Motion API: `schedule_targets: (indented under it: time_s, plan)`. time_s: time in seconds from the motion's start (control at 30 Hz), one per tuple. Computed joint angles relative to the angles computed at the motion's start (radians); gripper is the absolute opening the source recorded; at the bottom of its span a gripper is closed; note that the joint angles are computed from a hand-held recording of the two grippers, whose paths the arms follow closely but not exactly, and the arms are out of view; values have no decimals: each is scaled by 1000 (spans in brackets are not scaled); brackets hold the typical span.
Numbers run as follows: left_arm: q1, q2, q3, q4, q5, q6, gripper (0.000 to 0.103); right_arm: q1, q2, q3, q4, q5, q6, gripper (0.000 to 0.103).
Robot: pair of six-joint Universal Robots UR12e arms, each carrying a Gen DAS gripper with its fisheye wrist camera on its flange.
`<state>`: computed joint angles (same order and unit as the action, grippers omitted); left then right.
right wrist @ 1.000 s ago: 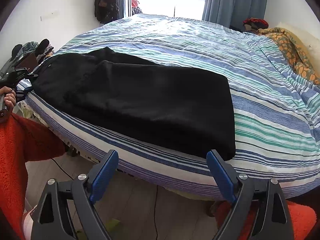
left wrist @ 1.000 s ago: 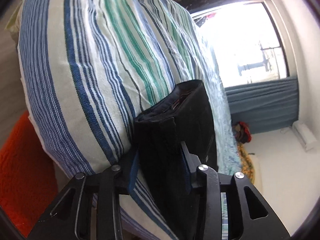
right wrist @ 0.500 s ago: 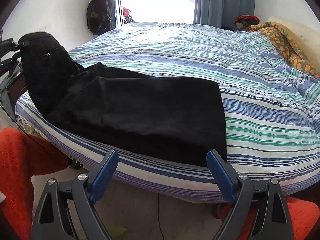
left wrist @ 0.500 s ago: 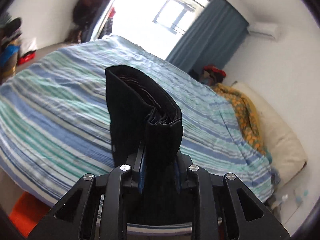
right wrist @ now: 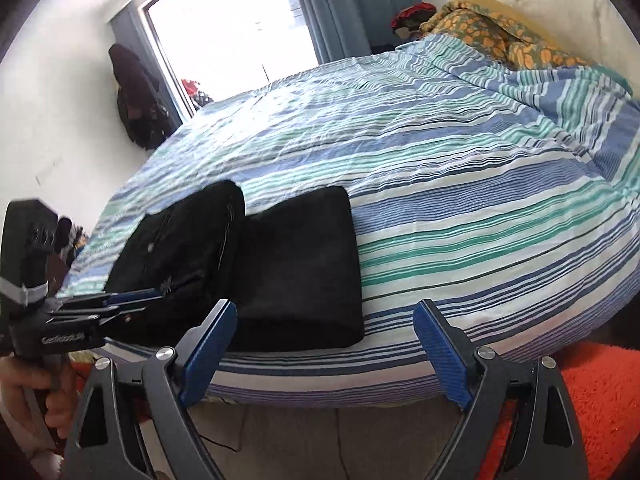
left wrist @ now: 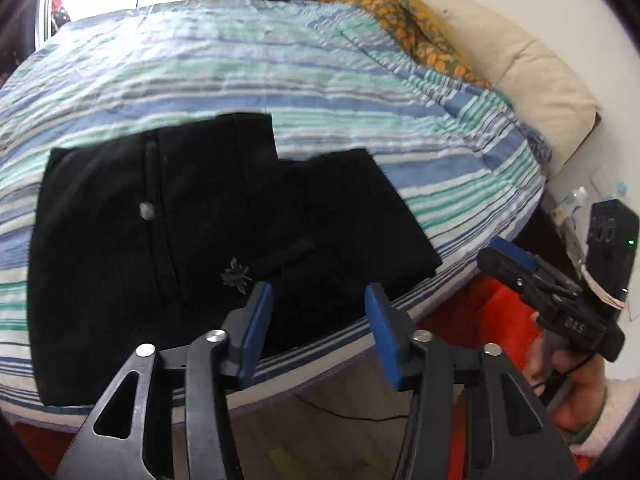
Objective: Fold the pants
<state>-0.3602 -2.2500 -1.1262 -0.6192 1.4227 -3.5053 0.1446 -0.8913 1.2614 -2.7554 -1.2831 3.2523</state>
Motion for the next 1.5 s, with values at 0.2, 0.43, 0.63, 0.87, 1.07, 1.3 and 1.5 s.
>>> schedule_targets:
  time_s: [0.2, 0.43, 0.63, 0.87, 1.07, 1.3, 1.5]
  plan:
    - [43, 54, -68, 58, 237, -97, 71, -33, 117, -195, 198, 467, 98, 89]
    - [50, 24, -115, -20, 170, -104, 34, 24, 319, -592, 761, 456, -110, 78]
    - [66, 39, -150, 32, 108, -123, 34, 52, 429, -784, 907, 461, -116, 69]
    - [78, 71, -203, 116, 84, -185, 45, 58, 386, -725, 876, 424, -182, 22]
    - [85, 137, -289, 320, 188, -294, 71, 28, 307, -603, 751, 534, -189, 18]
    - [88, 147, -308, 317, 196, -312, 71, -23, 251, -490, 608, 538, -61, 18]
    - [72, 128, -271, 267, 191, -254, 71, -61, 224, -395, 560, 453, 11, 17]
